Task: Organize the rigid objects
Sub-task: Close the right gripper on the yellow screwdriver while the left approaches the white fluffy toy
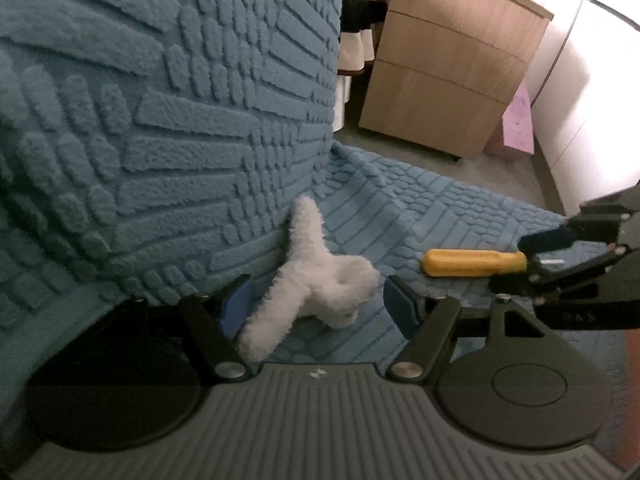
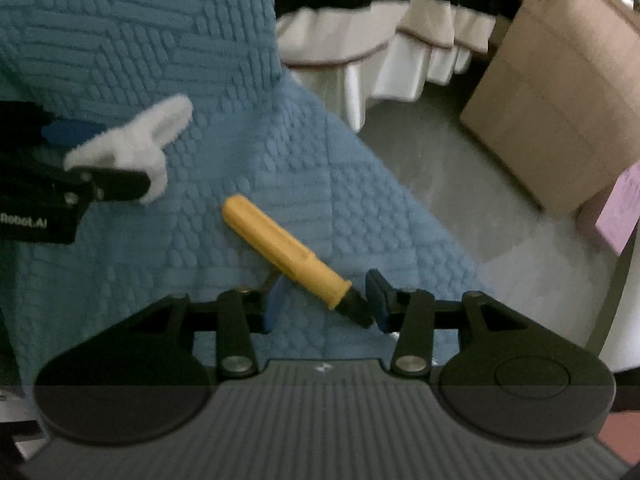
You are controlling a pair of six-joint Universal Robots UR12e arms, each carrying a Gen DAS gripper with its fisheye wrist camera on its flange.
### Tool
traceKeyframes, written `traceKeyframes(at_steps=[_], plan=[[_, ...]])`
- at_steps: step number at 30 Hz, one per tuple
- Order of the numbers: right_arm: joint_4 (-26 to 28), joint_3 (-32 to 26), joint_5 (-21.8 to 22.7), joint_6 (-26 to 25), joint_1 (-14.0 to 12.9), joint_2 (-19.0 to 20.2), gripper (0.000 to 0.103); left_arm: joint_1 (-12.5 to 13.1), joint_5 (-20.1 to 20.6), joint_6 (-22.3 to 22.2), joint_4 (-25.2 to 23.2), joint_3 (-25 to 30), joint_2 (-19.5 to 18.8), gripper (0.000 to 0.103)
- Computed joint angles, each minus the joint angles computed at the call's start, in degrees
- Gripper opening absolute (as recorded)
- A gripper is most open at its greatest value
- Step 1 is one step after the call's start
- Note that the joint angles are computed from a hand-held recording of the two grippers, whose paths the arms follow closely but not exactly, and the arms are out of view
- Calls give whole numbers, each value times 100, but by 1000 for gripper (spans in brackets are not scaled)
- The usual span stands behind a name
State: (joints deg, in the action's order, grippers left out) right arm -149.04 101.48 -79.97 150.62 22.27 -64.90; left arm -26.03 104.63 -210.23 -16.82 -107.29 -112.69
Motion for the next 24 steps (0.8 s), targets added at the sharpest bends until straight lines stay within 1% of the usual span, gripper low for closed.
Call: traceKeyframes(at_steps=[3, 5, 6, 7, 9, 11, 14, 17, 20, 24], plan=[[39, 65, 7, 70, -11, -51, 45, 12, -8, -36, -57, 62, -33, 76], [60, 88, -92, 126, 7, -82, 41, 23, 7, -43, -77, 79, -38, 76], [61, 99, -168, 160, 24, -99, 34, 30, 10, -30, -90, 81, -34, 76], [40, 121, -265, 190, 44, -123, 25, 29, 15, -10, -96, 85, -35, 76], [66, 147, -347, 242, 57, -167, 22, 29, -10, 63, -94, 86, -38, 76], [97, 196, -397, 318, 62, -222, 21, 15, 17, 142, -136, 103, -50, 76], [107, 298, -532, 456, 85, -313, 21, 20, -40, 124, -189, 123, -62, 76], [204, 408, -630, 812, 110, -422, 21, 2, 4, 172, -229, 168, -102, 76], [247, 553, -785, 1107, 159, -529, 21, 10, -49, 44, -254, 179, -123, 76], [271, 704, -890, 1399, 180, -656, 21, -5, 55, -13, -304, 224, -182, 76]])
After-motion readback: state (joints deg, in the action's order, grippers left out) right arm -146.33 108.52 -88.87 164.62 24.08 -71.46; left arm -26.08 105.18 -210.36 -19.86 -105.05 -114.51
